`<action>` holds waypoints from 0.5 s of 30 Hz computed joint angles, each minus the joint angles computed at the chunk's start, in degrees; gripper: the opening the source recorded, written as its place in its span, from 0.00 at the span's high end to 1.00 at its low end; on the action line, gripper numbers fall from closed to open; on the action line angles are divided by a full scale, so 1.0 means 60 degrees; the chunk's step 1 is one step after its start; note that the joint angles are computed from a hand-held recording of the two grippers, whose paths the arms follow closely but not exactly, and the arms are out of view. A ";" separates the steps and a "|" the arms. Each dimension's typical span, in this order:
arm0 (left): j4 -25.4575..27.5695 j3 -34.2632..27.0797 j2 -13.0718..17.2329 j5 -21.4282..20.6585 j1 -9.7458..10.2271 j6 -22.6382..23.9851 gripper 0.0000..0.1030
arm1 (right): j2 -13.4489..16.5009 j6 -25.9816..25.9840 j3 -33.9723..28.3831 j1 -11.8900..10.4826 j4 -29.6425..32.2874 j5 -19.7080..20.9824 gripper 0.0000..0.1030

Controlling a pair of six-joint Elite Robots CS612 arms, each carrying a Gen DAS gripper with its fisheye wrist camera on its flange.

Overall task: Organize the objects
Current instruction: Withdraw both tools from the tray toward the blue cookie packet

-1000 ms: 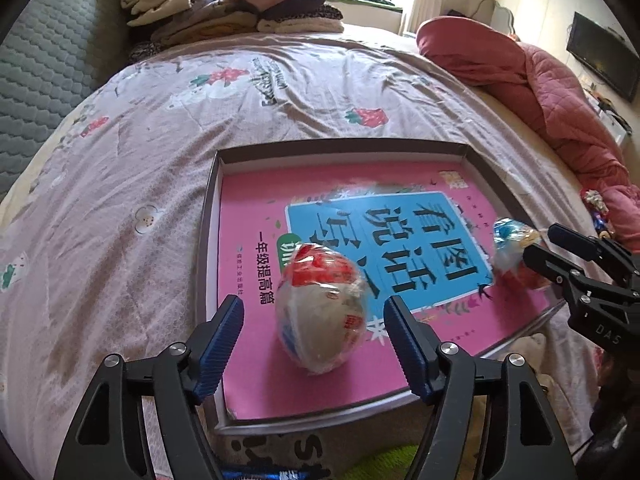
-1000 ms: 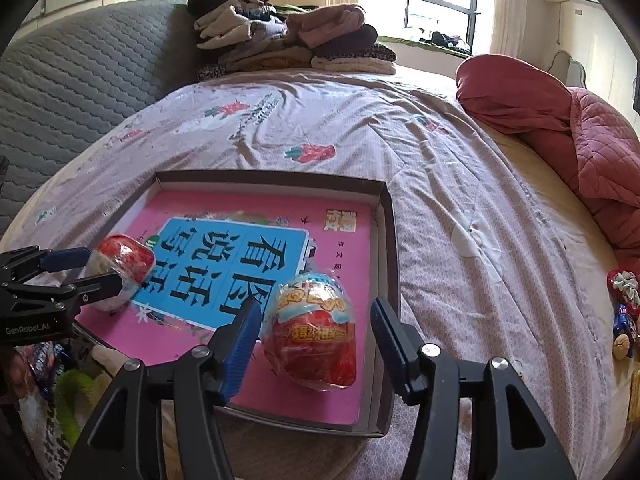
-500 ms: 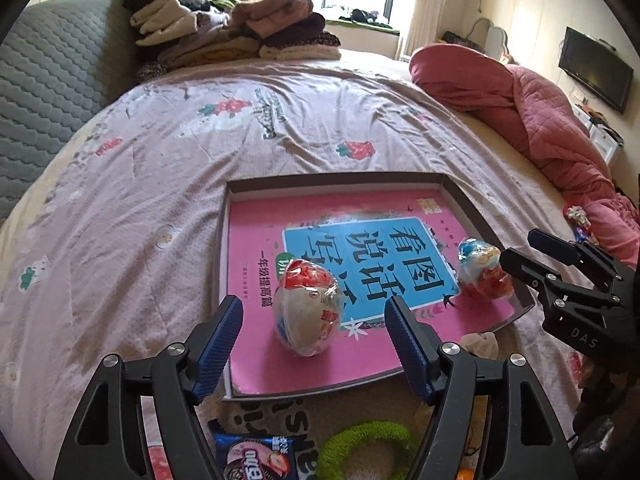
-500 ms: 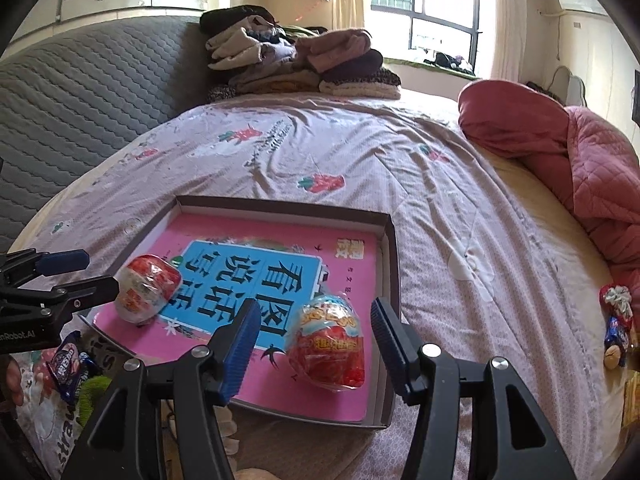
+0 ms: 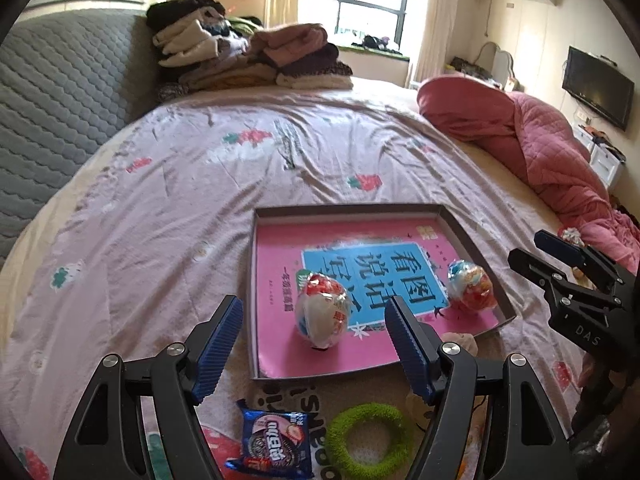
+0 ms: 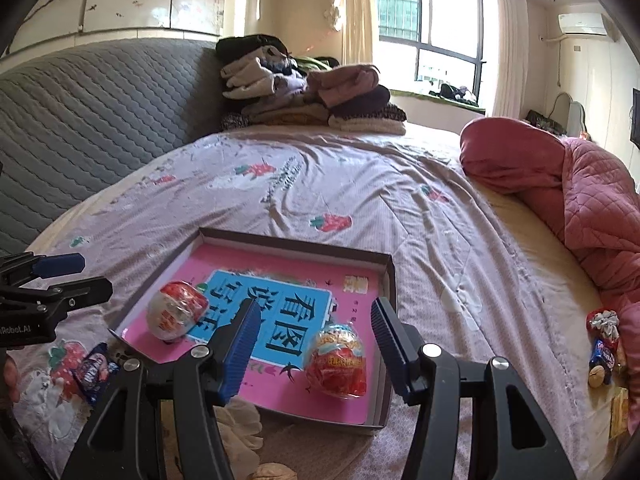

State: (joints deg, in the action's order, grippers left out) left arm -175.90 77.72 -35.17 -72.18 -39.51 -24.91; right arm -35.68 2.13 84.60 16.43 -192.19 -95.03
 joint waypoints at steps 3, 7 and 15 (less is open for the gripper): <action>-0.0227 0.0232 -0.0156 0.0415 -0.0085 0.0150 0.27 | -0.0087 -0.0038 0.0155 0.0011 -0.0254 0.0105 0.44; -0.0584 0.0570 -0.0367 0.0540 -0.0150 0.0203 0.27 | -0.0208 -0.0066 0.0350 0.0058 -0.0563 0.0156 0.44; -0.1051 0.1144 -0.0705 0.1057 -0.0288 0.0231 0.27 | -0.0378 -0.0258 0.0640 0.0124 -0.1157 0.0211 0.43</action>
State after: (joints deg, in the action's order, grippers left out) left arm -182.20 84.58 -39.40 -65.83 -41.24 -23.53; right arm -37.95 0.58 88.44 17.17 -199.13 -93.77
